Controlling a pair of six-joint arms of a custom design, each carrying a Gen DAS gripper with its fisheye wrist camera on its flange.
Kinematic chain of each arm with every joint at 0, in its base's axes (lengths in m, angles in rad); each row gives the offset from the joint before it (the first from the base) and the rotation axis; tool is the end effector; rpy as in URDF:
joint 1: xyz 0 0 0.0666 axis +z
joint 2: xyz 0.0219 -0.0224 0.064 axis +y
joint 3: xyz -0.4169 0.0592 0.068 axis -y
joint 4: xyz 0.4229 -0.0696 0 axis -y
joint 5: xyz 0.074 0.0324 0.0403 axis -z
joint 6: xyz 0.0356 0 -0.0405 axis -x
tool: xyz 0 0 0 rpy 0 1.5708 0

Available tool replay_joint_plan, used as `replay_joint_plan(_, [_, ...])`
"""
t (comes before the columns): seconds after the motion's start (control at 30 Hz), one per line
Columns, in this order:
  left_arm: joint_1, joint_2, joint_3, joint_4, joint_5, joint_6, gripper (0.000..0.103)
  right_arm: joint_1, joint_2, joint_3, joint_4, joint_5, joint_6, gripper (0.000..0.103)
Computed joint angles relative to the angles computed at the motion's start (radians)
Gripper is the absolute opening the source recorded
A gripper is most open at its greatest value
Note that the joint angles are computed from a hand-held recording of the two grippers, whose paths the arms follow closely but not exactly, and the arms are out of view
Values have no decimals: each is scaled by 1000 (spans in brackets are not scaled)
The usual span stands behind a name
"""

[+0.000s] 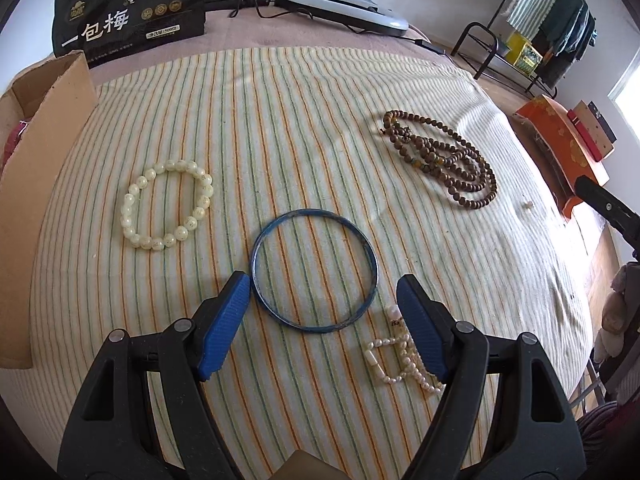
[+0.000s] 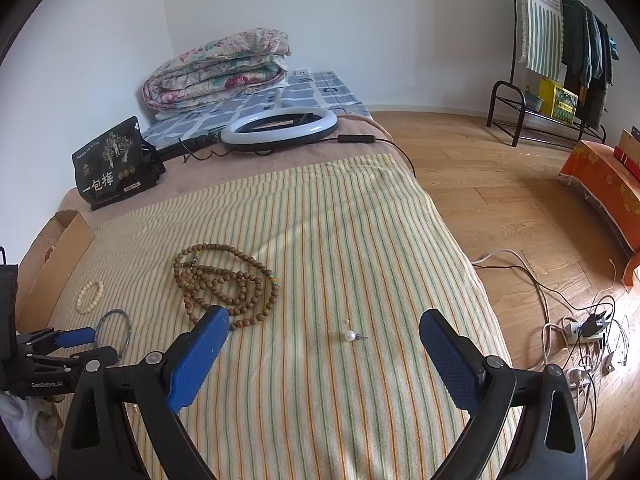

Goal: Organize jewelry
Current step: 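Move left tool toward the blue bangle while right tool approaches the small white bead, then close left tool on the blue bangle rim while right tool grasps the small white bead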

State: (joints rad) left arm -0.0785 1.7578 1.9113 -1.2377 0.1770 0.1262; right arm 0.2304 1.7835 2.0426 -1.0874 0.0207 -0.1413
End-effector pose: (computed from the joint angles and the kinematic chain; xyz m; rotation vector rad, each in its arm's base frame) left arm 0.6325 -0.0564 0.4958 -0.0049 2.6604 -0.3022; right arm 0.6420 0.1494 0.5512 -0.0974 2.4022 0.1485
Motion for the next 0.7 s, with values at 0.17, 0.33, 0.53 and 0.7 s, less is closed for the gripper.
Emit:
replay_joint_plan(0.17, [1,7,6,-1,-26,8,78,0,6,10,-4,-6,1,97])
replay_joint_plan(0.33, [-6,17,14,-5,-31,-1,86,-2,16,19,-18,-6,-2,97])
replay_joint_plan(0.53, [-27,24,14,3,-98,0,87,-6,32,25,-47,-1,2,97])
replay_joint_plan(0.7, [-39,16,-7,29,-140,-15,87,-14,51,27,-83,9,30,92])
